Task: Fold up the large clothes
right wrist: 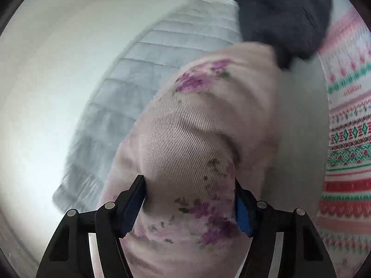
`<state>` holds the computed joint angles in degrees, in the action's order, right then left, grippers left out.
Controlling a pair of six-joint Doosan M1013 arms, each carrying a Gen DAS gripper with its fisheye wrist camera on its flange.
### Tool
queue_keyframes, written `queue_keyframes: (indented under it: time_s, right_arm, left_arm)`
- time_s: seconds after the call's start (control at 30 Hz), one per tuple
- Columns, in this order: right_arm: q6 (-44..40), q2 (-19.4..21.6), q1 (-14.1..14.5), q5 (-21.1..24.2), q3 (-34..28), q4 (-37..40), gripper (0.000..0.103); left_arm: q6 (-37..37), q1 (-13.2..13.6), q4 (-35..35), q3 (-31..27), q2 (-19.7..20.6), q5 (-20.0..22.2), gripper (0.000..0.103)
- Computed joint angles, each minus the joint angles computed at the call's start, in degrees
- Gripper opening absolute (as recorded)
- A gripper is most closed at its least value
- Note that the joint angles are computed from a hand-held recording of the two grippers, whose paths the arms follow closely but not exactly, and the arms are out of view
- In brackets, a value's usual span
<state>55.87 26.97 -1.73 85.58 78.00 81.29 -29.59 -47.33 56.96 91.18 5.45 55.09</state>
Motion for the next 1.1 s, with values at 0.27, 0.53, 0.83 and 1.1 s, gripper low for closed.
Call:
queue_keyframes:
  time_s: [0.27, 0.53, 0.83, 1.1]
  right_arm:
    - [2.9, -1.9, 0.0, -10.2, 3.1, -12.9, 0.086]
    - [-16.2, -10.7, -1.8, -7.4, 8.5, -10.6, 0.085]
    - [-37.5, -21.6, 5.3, -18.6, 16.6, -14.7, 0.070]
    - [-30.9, -20.4, 19.1, -37.2, 17.6, -36.0, 0.070]
  left_arm:
    - [-2.1, 4.1, -8.6, 2.2, 1.5, -2.7, 0.038]
    - [5.8, 1.8, -11.9, -4.5, 1.9, 7.7, 0.047]
    - [5.4, -5.0, 3.1, -7.0, 1.5, 18.4, 0.068]
    - [6.0, -3.9, -2.4, -5.1, 1.1, 16.8, 0.069]
